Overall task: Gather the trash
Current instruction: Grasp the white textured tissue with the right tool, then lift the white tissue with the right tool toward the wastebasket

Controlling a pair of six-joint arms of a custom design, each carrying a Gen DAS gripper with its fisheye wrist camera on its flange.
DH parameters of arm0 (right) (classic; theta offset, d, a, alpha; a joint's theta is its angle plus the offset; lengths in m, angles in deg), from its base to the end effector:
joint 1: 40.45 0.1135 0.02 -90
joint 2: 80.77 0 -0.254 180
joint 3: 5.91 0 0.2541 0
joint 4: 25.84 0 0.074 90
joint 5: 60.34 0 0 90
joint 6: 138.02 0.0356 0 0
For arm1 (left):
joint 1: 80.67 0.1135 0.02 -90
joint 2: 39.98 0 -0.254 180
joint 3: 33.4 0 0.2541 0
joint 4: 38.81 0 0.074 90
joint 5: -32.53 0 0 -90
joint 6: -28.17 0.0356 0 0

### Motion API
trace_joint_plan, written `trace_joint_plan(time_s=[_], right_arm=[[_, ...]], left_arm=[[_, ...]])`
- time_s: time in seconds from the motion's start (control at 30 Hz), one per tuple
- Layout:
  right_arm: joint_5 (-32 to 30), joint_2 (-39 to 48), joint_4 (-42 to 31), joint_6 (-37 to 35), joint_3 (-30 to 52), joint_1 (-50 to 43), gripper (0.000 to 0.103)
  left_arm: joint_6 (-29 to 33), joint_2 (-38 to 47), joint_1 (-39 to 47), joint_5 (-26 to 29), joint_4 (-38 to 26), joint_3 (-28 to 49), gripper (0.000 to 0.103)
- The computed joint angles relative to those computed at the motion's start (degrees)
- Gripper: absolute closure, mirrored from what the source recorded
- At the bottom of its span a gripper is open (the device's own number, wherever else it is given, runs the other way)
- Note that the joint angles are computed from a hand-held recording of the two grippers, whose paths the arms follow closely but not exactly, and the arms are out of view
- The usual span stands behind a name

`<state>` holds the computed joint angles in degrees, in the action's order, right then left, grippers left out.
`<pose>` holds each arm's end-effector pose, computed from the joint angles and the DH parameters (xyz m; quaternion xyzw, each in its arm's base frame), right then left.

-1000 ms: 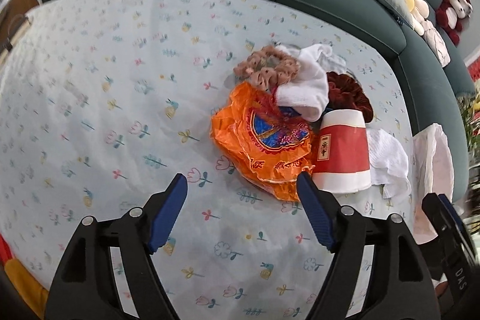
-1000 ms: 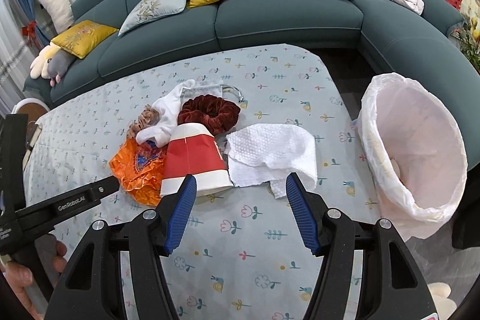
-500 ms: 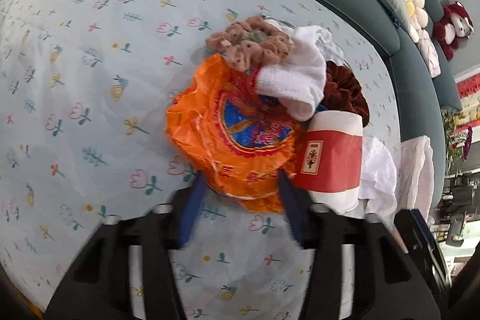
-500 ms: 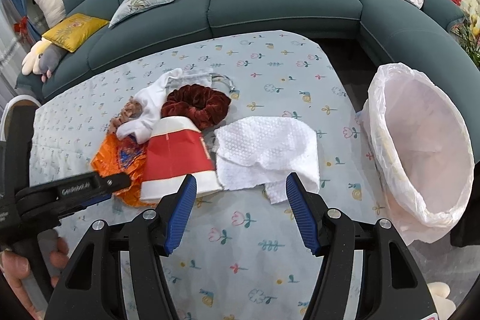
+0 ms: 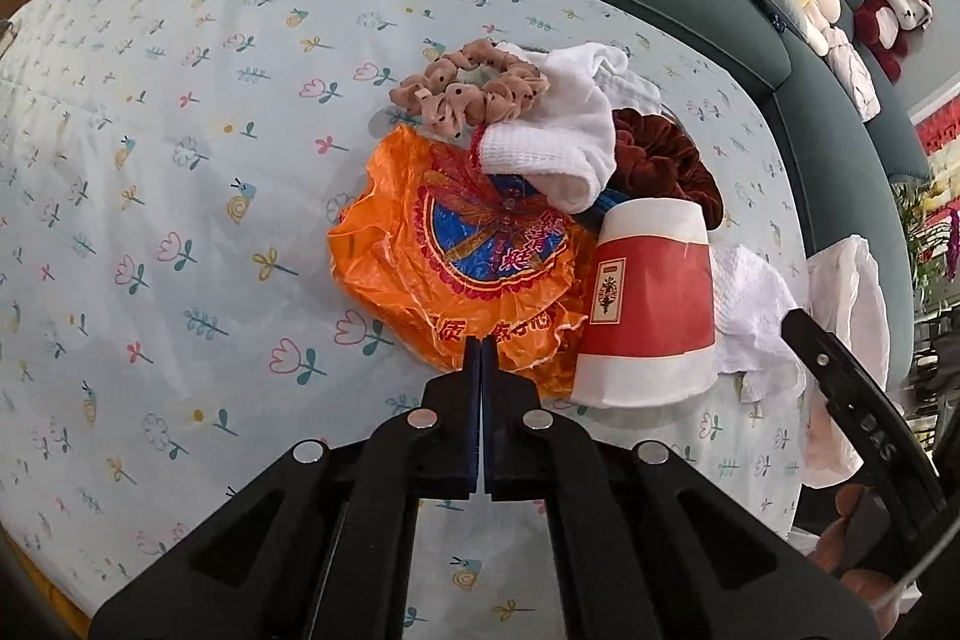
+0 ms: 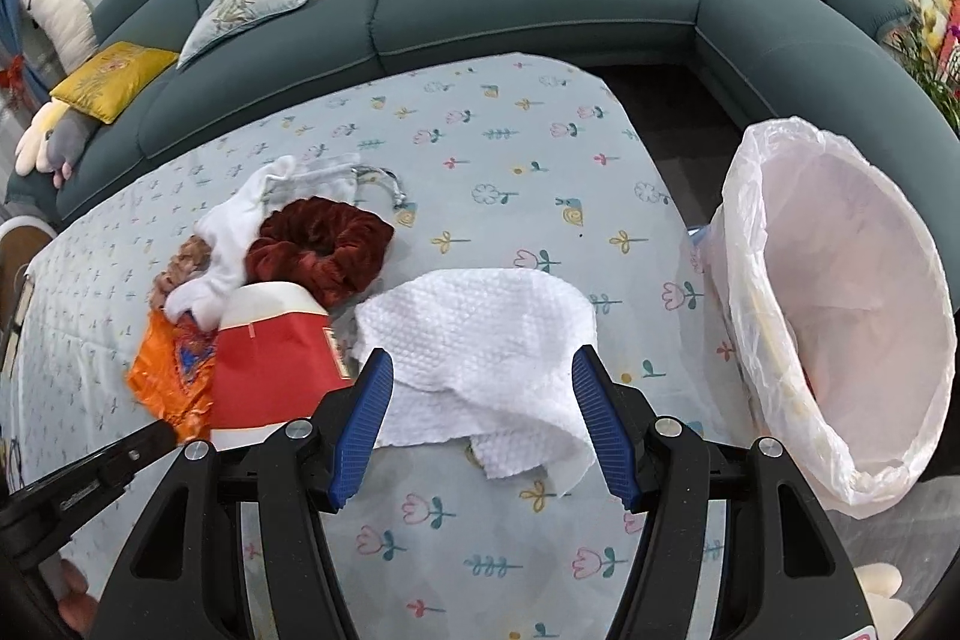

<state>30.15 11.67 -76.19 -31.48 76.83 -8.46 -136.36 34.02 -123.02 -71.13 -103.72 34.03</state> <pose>0.2851 0.1777 0.2295 -0.1288 0.9574 0.1024 0.2373 0.1808 -0.1534 0.2256 -0.2900 0.9363 -0.0747 0.1836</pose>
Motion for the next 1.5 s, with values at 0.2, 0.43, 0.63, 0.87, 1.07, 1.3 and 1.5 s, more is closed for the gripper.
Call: trace_joint_plan(time_s=[0.2, 0.43, 0.63, 0.87, 1.07, 1.3, 1.5], right_arm=[[-0.64, 2.97, 0.26, -0.41, -0.1, -0.06, 0.043], [-1.24, 4.26, 0.28, -1.39, -0.71, 0.28, 0.086], [-2.34, 0.67, 0.06, -2.07, -3.0, -0.53, 0.097], [-4.48, -6.62, -1.46, -1.85, -5.39, -2.56, 0.097], [-6.16, -13.98, -4.31, -2.96, -6.02, -5.13, 0.097], [-8.43, -21.48, -8.21, -5.97, -5.4, -10.78, 0.097], [-12.58, -26.19, -11.65, -10.31, -4.74, -20.24, 0.097]], left_arm=[[0.64, 2.47, -0.74, -1.4, -2.81, 3.47, 0.103], [1.01, 4.09, -1.35, -2.21, -4.57, 5.9, 0.103], [-0.02, 4.98, -3.12, -3.56, -6.58, 8.44, 0.103], [-1.44, 6.84, -6.24, -5.83, -10.43, 14.13, 0.103], [-2.42, 10.61, -10.56, -8.27, -13.57, 22.25, 0.103], [-1.32, 16.53, -14.82, -10.28, -15.7, 33.32, 0.103], [0.39, 21.2, -17.78, -11.97, -15.33, 42.96, 0.103]])
